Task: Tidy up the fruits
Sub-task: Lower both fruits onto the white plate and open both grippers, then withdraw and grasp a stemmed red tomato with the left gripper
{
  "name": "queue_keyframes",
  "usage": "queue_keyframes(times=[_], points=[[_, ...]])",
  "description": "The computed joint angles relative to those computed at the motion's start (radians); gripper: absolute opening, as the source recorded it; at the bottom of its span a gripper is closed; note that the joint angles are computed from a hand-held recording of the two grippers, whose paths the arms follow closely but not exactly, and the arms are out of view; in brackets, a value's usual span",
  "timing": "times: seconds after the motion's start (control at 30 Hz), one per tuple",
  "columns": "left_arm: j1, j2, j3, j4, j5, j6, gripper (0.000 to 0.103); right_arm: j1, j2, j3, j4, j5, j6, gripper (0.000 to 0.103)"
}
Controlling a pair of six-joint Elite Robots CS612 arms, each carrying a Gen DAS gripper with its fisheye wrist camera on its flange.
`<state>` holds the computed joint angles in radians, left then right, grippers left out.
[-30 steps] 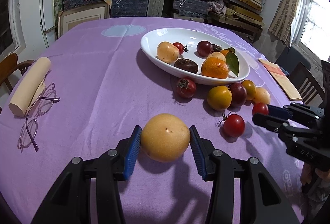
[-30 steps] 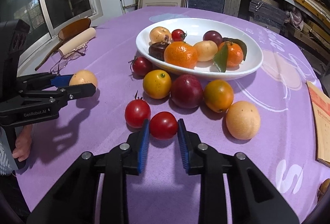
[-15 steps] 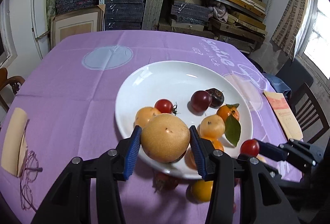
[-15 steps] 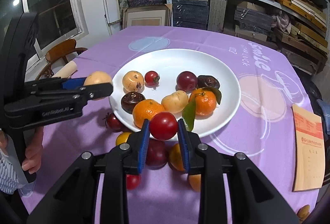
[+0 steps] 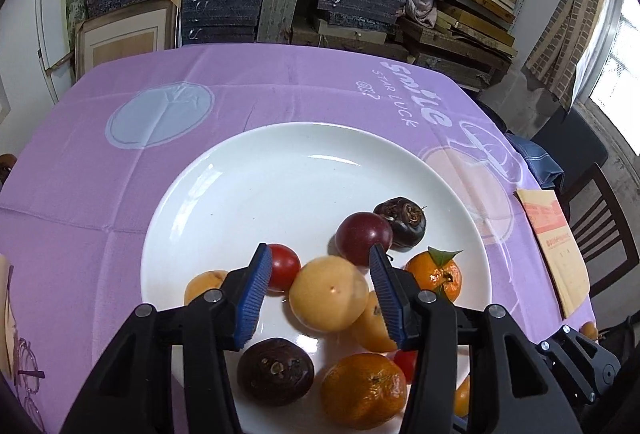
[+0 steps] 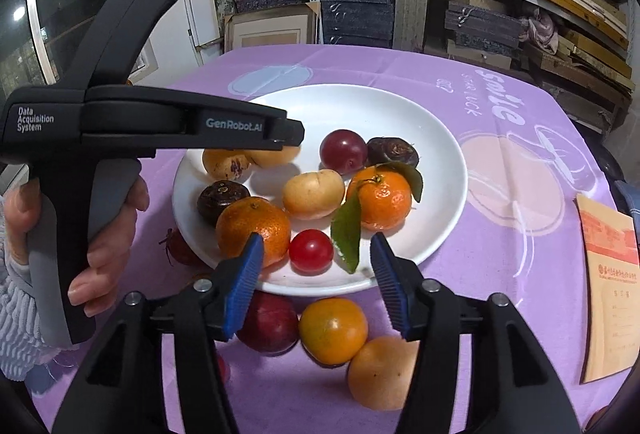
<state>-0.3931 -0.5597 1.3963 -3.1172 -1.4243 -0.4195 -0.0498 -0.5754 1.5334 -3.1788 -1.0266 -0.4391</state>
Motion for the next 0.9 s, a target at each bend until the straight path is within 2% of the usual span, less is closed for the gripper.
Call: queue_keyframes(times=[0.13,0.2,0.27,0.47,0.57,0.67,0.77,0.9], points=[[-0.004,-0.019,0.033,-0.051,0.012,0.003,0.056,-0.015,-0.006,0.007,-0.012,0.047,0.03,0.059],[-0.003,-0.039,0.069,-0.088,0.015,-0.004,0.057,-0.024,-0.009,0.015,-0.038,0.066,0.057,0.065],[-0.002,-0.062,0.118,-0.131,0.028,-0.016,0.06,-0.035,-0.013,0.022,-0.069,0.087,0.091,0.067],[-0.014,-0.116,0.294,-0.268,0.14,-0.02,0.068,-0.077,-0.031,0.074,-0.197,0.161,0.211,0.077],[-0.017,-0.115,0.355,-0.3,0.168,-0.044,0.068,-0.103,-0.034,0.114,-0.299,0.193,0.291,0.087],[-0.018,-0.1,0.373,-0.299,0.156,-0.056,0.068,-0.128,-0.025,0.145,-0.37,0.232,0.362,0.09],[-0.037,-0.085,0.363,-0.278,0.206,-0.011,0.068,-0.141,-0.021,0.167,-0.407,0.236,0.405,0.09],[-0.052,-0.072,0.351,-0.317,0.236,0.041,0.068,-0.145,-0.02,0.179,-0.423,0.223,0.415,0.09]])
